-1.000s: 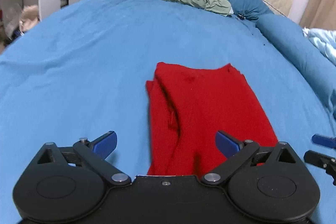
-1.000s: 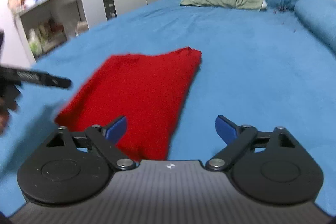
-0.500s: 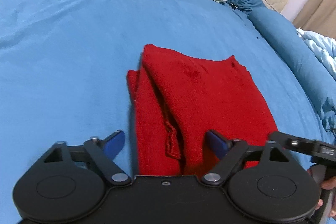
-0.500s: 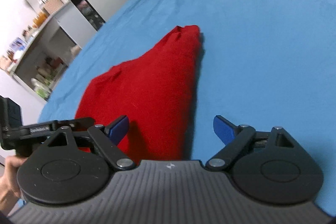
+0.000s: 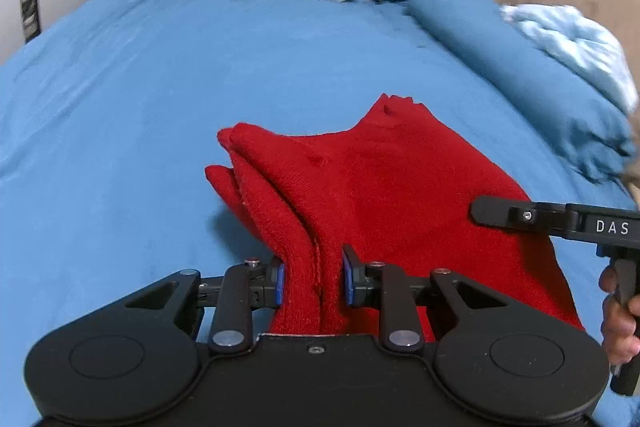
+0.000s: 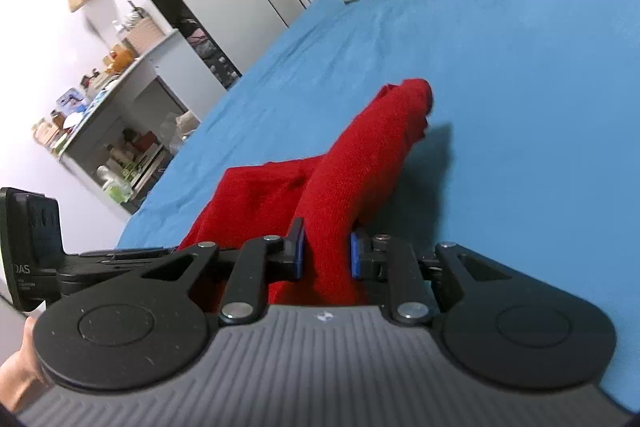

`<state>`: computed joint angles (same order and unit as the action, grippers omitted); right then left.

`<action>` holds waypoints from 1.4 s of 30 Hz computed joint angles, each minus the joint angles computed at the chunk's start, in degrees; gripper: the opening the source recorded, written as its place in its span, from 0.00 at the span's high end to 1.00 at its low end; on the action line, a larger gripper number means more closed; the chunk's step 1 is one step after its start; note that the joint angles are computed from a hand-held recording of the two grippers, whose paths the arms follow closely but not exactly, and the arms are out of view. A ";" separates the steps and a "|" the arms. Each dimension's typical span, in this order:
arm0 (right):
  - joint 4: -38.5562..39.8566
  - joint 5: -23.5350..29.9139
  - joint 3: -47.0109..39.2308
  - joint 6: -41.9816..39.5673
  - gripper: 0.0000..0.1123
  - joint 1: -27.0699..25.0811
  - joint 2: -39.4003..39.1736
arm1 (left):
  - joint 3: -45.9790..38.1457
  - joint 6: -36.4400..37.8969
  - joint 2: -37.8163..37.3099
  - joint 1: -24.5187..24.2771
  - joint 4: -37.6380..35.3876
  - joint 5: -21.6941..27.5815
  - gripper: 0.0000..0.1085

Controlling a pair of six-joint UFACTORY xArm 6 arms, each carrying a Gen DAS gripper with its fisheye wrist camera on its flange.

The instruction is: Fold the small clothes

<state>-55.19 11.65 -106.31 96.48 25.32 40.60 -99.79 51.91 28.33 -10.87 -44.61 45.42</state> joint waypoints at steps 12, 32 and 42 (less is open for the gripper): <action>-21.75 14.43 42.65 31.99 0.63 8.05 -29.00 | 38.35 12.79 -22.55 -10.29 -9.76 -16.03 0.73; -12.32 24.55 46.81 16.64 0.22 10.69 -31.07 | 41.52 0.46 -21.63 -8.18 -5.82 -25.45 0.22; -7.15 39.22 46.30 13.57 0.14 20.75 -42.74 | 51.81 -11.61 -41.28 -7.10 9.11 -26.28 0.22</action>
<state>-62.34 50.87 -60.01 110.05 46.07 -2.14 -47.98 40.30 -12.95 -17.97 -35.50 19.14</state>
